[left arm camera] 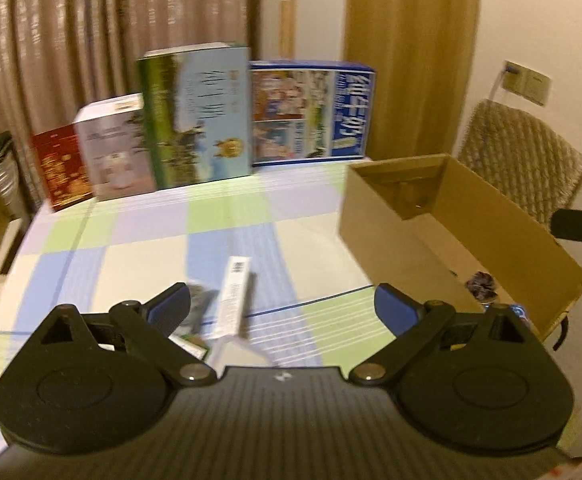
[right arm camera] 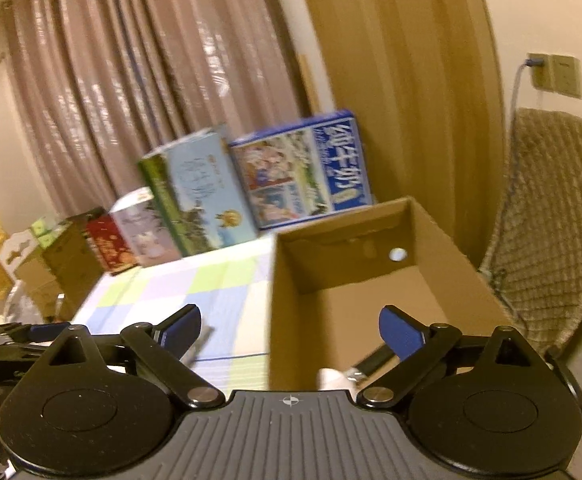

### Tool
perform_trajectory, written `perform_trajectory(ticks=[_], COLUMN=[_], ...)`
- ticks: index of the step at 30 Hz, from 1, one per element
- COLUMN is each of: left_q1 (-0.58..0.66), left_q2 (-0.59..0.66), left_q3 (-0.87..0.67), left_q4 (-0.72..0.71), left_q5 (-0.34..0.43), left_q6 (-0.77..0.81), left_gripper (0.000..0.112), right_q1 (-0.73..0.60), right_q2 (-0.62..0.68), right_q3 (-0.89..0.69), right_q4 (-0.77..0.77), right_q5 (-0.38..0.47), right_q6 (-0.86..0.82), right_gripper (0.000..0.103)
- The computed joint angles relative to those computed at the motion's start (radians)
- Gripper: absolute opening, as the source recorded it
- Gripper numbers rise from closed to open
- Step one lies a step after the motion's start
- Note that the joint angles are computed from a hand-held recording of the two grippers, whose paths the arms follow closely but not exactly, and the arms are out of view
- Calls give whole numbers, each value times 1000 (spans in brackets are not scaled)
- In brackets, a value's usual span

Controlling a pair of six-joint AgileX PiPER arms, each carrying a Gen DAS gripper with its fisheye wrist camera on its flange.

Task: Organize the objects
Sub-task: 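Move both tools back over the table toward the red candy packet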

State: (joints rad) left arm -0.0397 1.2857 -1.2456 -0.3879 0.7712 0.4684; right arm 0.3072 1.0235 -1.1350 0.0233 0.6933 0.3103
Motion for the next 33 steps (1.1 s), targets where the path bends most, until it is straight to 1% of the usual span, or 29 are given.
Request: perform_trajectory(ticks=[4, 7, 8, 11, 13, 16, 20, 22, 24, 26, 28, 30, 33], left_q1=[86, 156, 177, 247, 282, 328, 366, 382, 385, 390, 402, 411, 415], left_q2=[-32, -55, -61, -58, -47, -19, 27, 47, 63, 74, 82, 88, 98], left_q3=[-12, 1, 11, 40, 67, 106, 147, 169, 193, 221, 241, 243, 234], left_q4=[-1, -9, -17, -62, -88, -132, -181, -216, -239, -272, -298, -309, -335], left_q5=[43, 56, 54, 45, 21, -16, -55, -76, -110, -138, -141, -124, -105], left_q6=[18, 61, 79, 162, 219, 289, 367, 431, 485, 540, 582, 597, 615], left_gripper=[97, 97, 97, 98, 98, 98, 98, 98, 98, 98, 98, 98, 98], right_q1=[86, 192, 232, 380, 467, 548, 591, 590, 596, 577, 561, 556, 539], right_q2=[-14, -15, -12, 12, 33, 75, 149, 189, 229, 257, 276, 300, 316], right_q3=[-18, -17, -15, -1, 21, 55, 92, 111, 132, 159, 187, 205, 228], right_q4=[-38, -134, -175, -363, -486, -599, -676, -692, -744, -738, -730, -730, -673], right_q5=[3, -1, -1, 4, 1, -14, -65, -112, -146, -194, -233, -248, -275], right_q6=[54, 144, 179, 340, 454, 565, 606, 602, 623, 606, 601, 599, 548], right_gripper=[96, 97, 97, 97, 97, 97, 97, 97, 97, 97, 97, 97, 97])
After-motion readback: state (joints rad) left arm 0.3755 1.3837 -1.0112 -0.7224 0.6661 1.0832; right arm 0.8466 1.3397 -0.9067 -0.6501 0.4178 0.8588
